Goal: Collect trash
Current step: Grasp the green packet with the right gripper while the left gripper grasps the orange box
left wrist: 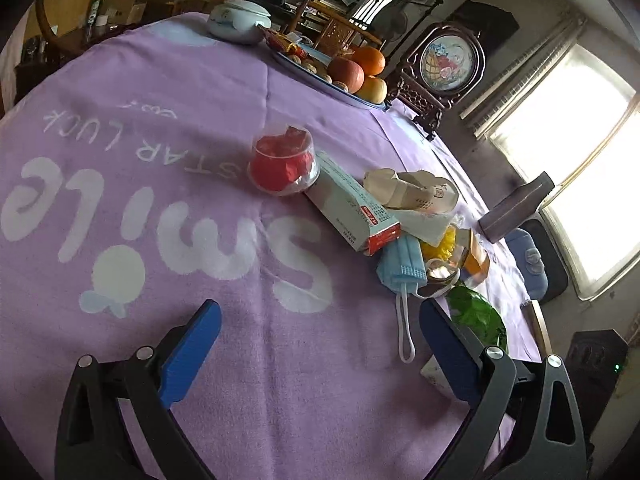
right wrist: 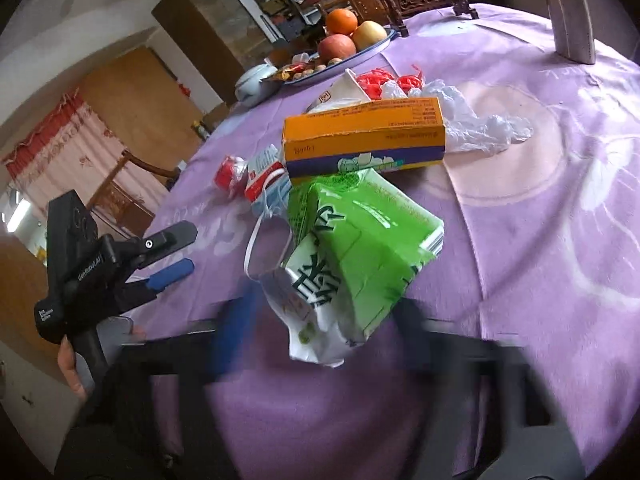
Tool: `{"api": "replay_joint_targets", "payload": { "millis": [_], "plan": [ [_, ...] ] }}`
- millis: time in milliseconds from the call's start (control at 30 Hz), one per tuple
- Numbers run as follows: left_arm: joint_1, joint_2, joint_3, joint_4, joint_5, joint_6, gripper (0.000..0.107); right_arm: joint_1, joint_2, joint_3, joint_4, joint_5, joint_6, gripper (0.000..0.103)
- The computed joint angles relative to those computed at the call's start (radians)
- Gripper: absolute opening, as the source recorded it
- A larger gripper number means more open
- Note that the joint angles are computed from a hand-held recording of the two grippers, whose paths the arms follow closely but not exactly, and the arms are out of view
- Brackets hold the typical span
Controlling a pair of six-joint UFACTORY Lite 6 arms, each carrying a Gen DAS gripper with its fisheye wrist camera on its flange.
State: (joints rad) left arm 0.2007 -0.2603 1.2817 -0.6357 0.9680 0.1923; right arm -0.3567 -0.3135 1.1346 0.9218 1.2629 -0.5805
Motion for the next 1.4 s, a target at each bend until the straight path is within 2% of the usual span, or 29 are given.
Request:
{"api": "replay_joint_targets", "payload": {
  "millis": [100,167,333,467,533,667,833,900,967,1033,1100,1133,1167,1200,1267,1400],
  "plan": [
    [-0.032,0.000,0.014,0.050,-0.001,-0.029,0.097,-0.129,-0.023,-0.013,0.045,0.047,-0.044,0.021],
    [-0.058,-0.006,0.022,0.093,-0.009,-0.045,0.097,-0.264,-0.047,-0.004,0.025,0.073,-0.098,0.019],
    [-0.280,0.014,0.087,0.354,-0.065,-0.195,0.097,-0.526,0.023,0.037,0.015,0.161,-0.207,0.019],
    [-0.535,0.084,0.170,0.567,-0.098,-0.358,0.097,-0.610,0.098,0.074,0.031,0.184,-0.238,0.019],
    [-0.690,0.137,0.224,0.729,-0.113,-0.432,0.097,-0.634,0.118,0.090,0.033,0.188,-0.254,0.020],
    [-0.851,0.300,0.363,0.890,-0.107,-0.393,0.097,-0.669,0.151,0.105,0.019,0.211,-0.289,0.022],
    [-0.784,0.521,0.604,0.710,-0.033,-0.207,0.097,-0.671,0.194,0.112,0.026,0.224,-0.304,0.026],
    [-0.737,0.596,0.679,0.610,-0.004,-0.142,0.097,-0.668,0.208,0.111,0.018,0.222,-0.301,0.035],
    [-0.704,0.607,0.662,0.544,-0.016,-0.128,0.097,-0.660,0.210,0.102,0.013,0.202,-0.296,0.043],
    [-0.660,0.643,0.683,0.455,0.026,-0.095,0.097,-0.653,0.214,0.098,0.011,0.185,-0.291,0.046],
    [-0.626,0.632,0.662,0.401,0.021,-0.086,0.093,-0.640,0.222,0.102,0.017,0.173,-0.290,0.046],
    [-0.619,0.625,0.657,0.384,0.015,-0.081,0.083,-0.639,0.222,0.101,0.022,0.172,-0.289,0.047],
    [-0.613,0.616,0.648,0.370,0.011,-0.071,0.069,-0.639,0.223,0.096,0.038,0.175,-0.291,0.040],
    [-0.610,0.605,0.636,0.351,0.010,-0.056,0.066,-0.645,0.227,0.091,0.058,0.193,-0.299,0.024],
    [-0.617,0.586,0.627,0.336,0.003,-0.053,0.059,-0.658,0.225,0.083,0.092,0.228,-0.313,0.023],
    [-0.644,0.455,0.511,0.279,-0.077,-0.028,0.058,-0.699,0.191,0.098,0.118,0.254,-0.342,0.023]
  ]
}}
